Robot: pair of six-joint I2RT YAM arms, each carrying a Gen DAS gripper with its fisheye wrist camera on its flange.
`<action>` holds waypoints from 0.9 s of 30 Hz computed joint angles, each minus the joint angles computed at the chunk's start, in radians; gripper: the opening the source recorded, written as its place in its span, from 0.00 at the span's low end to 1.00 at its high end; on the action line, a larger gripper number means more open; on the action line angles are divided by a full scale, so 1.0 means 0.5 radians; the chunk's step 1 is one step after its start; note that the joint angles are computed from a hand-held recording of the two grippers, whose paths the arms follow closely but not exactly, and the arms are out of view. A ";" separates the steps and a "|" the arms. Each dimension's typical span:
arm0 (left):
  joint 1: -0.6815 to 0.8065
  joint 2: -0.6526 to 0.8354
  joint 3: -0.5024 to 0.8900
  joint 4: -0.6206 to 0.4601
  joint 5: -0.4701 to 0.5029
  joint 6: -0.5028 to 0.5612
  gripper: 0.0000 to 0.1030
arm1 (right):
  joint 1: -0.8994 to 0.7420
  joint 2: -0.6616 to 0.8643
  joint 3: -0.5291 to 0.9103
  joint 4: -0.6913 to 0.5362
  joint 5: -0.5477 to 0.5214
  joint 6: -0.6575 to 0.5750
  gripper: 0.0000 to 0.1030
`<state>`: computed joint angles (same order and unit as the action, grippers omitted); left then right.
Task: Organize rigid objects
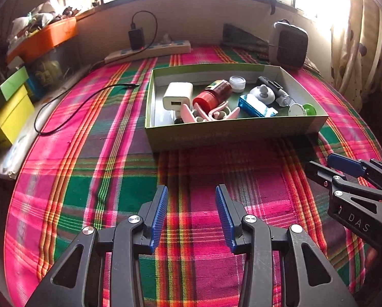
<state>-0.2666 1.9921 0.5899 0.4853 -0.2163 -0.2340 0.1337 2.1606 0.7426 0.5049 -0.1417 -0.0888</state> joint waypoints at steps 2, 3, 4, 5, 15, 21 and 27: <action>-0.009 0.027 0.018 -0.008 0.004 -0.007 0.37 | -0.010 0.001 -0.012 0.005 0.005 0.003 0.46; -0.012 0.039 0.032 -0.021 0.004 -0.014 0.37 | -0.009 0.000 -0.021 0.013 0.015 0.003 0.46; -0.010 0.061 0.047 -0.034 0.013 -0.034 0.38 | -0.007 -0.001 -0.039 0.035 0.028 0.004 0.46; -0.006 0.061 0.035 -0.001 0.020 -0.031 0.38 | -0.004 -0.002 -0.050 0.048 0.037 0.005 0.46; -0.013 0.083 0.038 0.038 0.006 -0.061 0.42 | 0.023 -0.010 -0.119 0.130 0.163 0.023 0.58; -0.016 0.087 0.039 0.039 0.001 -0.062 0.43 | -0.003 -0.001 -0.094 0.102 0.146 0.035 0.61; -0.024 0.095 0.046 0.037 -0.009 -0.061 0.44 | -0.006 0.012 -0.071 0.090 0.142 0.030 0.63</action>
